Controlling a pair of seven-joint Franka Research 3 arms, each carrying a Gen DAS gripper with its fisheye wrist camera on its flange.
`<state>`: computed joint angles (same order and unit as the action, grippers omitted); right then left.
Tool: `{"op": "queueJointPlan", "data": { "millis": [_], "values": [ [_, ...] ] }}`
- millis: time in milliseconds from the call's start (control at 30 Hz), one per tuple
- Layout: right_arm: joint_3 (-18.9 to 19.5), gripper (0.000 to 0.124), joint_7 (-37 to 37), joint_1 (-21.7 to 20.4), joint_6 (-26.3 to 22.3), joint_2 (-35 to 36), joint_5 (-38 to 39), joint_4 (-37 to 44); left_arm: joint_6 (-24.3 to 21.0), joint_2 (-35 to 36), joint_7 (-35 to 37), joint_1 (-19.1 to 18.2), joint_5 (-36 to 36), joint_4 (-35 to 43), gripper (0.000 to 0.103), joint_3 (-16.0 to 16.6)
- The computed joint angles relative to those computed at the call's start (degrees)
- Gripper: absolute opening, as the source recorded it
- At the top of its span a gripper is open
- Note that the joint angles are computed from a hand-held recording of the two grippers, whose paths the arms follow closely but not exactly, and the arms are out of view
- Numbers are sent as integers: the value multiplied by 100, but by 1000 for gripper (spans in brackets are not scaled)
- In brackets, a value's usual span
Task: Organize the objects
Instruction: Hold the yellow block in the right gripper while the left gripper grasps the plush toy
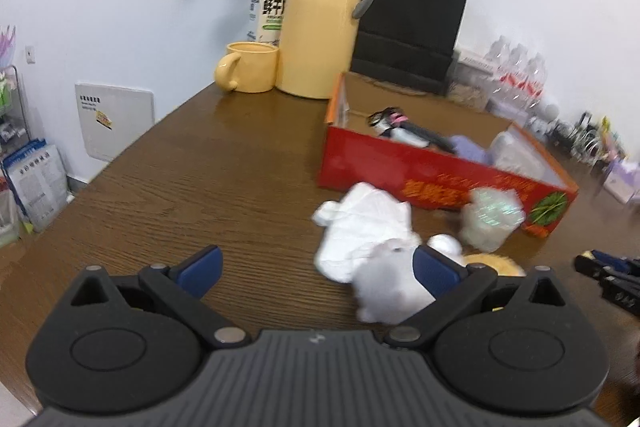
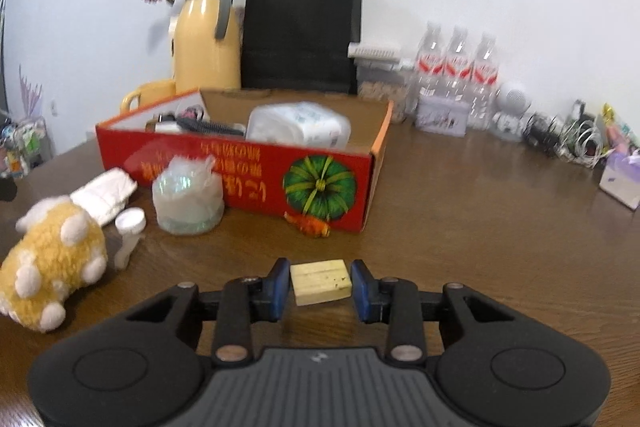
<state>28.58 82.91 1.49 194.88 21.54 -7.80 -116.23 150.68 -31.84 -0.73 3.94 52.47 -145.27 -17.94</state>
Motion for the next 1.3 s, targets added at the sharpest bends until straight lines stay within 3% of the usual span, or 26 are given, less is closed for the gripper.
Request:
{"op": "queueJointPlan", "data": {
  "millis": [167,367,767,1100,1267,1300],
  "values": [
    [-418,31,202,495,703,-54,35,-171,74,277,-312,-20,227,282,103,-282],
    [-880,32,408,990,832,-105,-102,-172,-322,586,-894,-249,628,571,103,-520],
    [-1116,32,793,1113,1109,-113,-392,-242,-899,1436,-1154,-995,815,1094,103,-264],
    [-1219,32,868,1203,1139,-118,-467,-245,-1108,1857,-1390,-1296,989,1294,98,-46],
    [-1255,32,842,1250,1101,-124,-411,-238,-1125,1847,-1469,-1359,1073,1252,84,11],
    [-1262,32,832,1259,1092,-124,-393,-236,-1111,1830,-1505,-1364,1123,1230,74,12]
  ]
}}
